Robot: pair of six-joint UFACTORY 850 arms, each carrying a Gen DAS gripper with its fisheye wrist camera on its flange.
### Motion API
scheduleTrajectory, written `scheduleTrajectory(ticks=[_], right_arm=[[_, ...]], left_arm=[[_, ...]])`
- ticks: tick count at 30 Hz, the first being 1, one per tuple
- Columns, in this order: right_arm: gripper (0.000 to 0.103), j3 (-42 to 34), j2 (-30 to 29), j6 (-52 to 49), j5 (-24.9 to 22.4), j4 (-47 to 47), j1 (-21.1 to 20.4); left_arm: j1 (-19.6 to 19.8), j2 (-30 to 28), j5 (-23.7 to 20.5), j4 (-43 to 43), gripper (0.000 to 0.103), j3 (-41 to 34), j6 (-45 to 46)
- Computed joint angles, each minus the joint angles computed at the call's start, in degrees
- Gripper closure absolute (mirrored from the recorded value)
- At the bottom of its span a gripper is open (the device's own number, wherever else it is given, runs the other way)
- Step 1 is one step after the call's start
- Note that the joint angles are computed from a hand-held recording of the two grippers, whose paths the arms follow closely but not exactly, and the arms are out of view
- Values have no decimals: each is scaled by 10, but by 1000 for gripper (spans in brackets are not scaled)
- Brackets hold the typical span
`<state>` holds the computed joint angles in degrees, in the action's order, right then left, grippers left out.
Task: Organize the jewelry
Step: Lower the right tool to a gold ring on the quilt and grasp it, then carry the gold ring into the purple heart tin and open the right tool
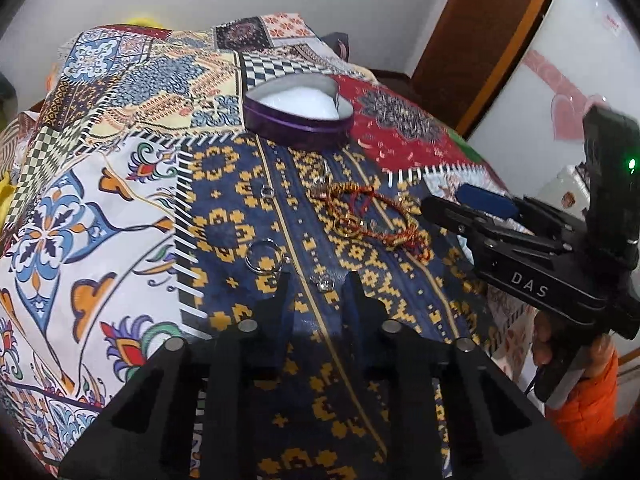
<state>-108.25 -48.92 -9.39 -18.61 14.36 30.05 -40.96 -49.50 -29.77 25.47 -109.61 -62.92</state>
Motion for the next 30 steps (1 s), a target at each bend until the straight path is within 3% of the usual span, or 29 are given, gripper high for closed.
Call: scheduleTrajectory(ticks=[4,8,10,13,15,22,30], right_arm=[[56,-16,-13,-40,-8,22,3],[57,-32,-26,-55,-10,25,5],[59,-37,-31,-54,-9,20,7],[70,-40,-35,-48,-6,2,10],[82,-40,-35,-60,-8,9,10],[85,-47,-33,-80,-24,48,5],[85,-18,-3,-78,5,55,6]], left_arm=[[0,-5,-1,7,80,-5,2],[0,-10,-6,21,94,-8,-12],[1,-7,-1,26,95,-3,-19],[0,-6,-4,38,95,-2,-29],[-2,-3,-5,49,95,1,-40],[-3,24,-7,127,95,25,-112],[-4,52,-24,220,95,34,-173]])
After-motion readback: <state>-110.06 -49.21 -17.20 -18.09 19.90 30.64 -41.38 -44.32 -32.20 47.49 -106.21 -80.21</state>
